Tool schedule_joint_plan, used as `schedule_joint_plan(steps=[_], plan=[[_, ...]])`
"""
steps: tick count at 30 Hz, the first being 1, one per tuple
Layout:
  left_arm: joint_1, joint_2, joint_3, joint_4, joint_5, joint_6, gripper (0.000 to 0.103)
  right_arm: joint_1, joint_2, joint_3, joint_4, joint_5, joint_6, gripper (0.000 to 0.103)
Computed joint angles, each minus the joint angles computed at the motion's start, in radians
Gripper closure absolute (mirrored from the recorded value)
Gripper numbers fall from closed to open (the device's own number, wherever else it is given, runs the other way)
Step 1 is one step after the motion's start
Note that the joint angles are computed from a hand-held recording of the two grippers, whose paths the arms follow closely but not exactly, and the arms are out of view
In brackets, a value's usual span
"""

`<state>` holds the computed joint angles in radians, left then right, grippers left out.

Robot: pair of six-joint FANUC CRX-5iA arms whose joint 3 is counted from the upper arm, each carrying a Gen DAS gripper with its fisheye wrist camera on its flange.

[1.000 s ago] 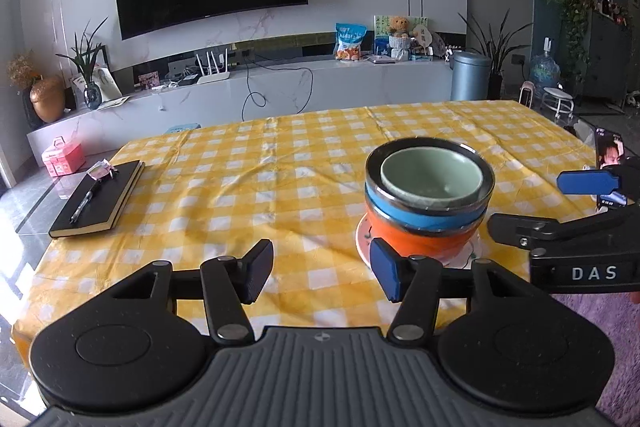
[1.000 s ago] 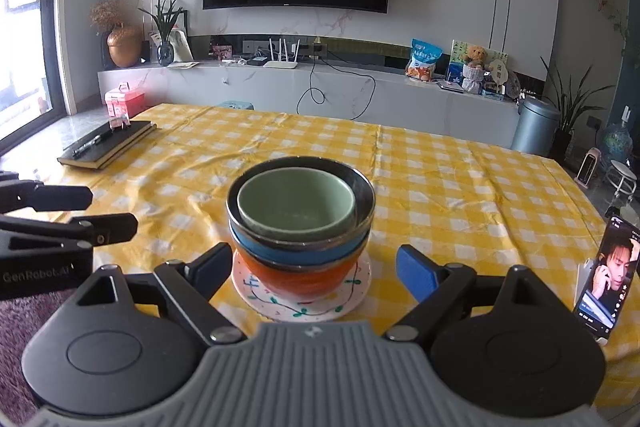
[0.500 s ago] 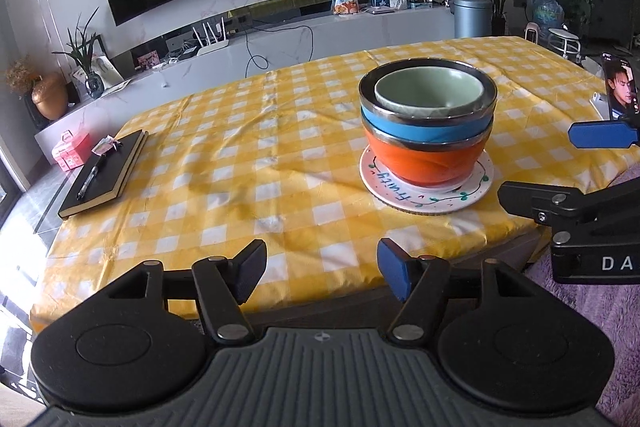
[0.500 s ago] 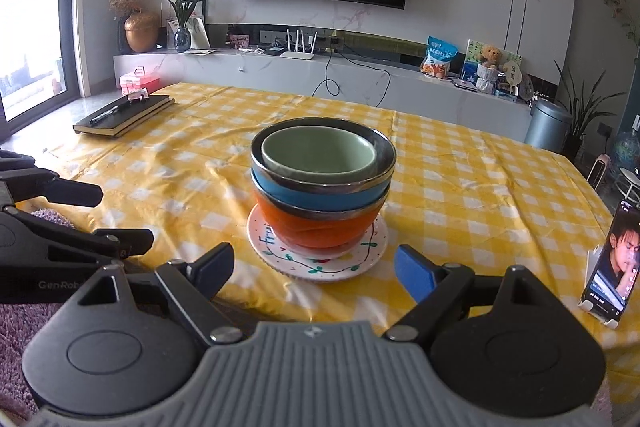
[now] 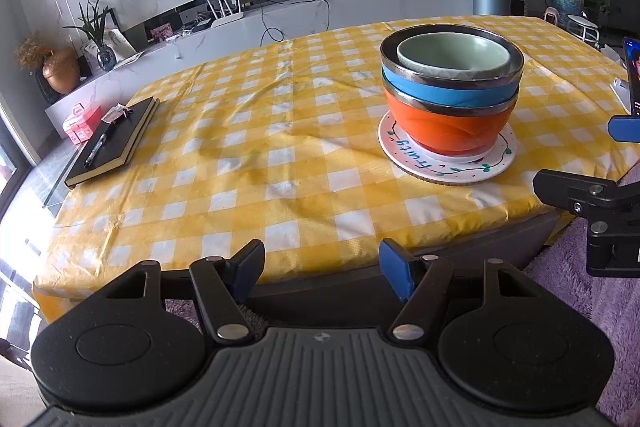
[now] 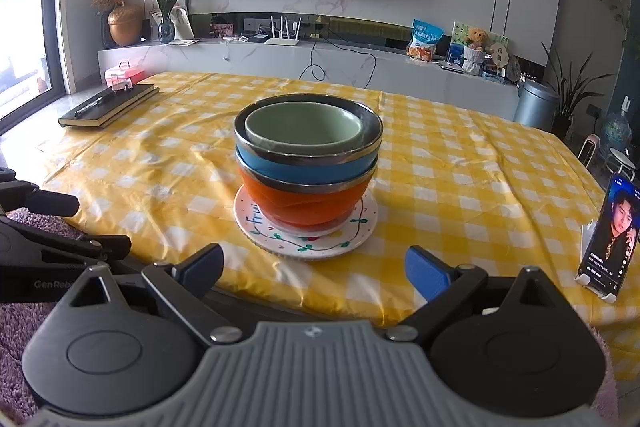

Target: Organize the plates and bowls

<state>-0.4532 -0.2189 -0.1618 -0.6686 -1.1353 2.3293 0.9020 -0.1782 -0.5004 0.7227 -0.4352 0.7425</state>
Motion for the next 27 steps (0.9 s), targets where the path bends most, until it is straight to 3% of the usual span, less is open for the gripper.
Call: schedule_joint_plan(steps=[27], plan=[[-0.007, 0.007, 0.008, -0.013, -0.014, 0.011, 0.025, 0.000, -0.007, -0.029, 0.081, 0.022, -0.045, 0.007]])
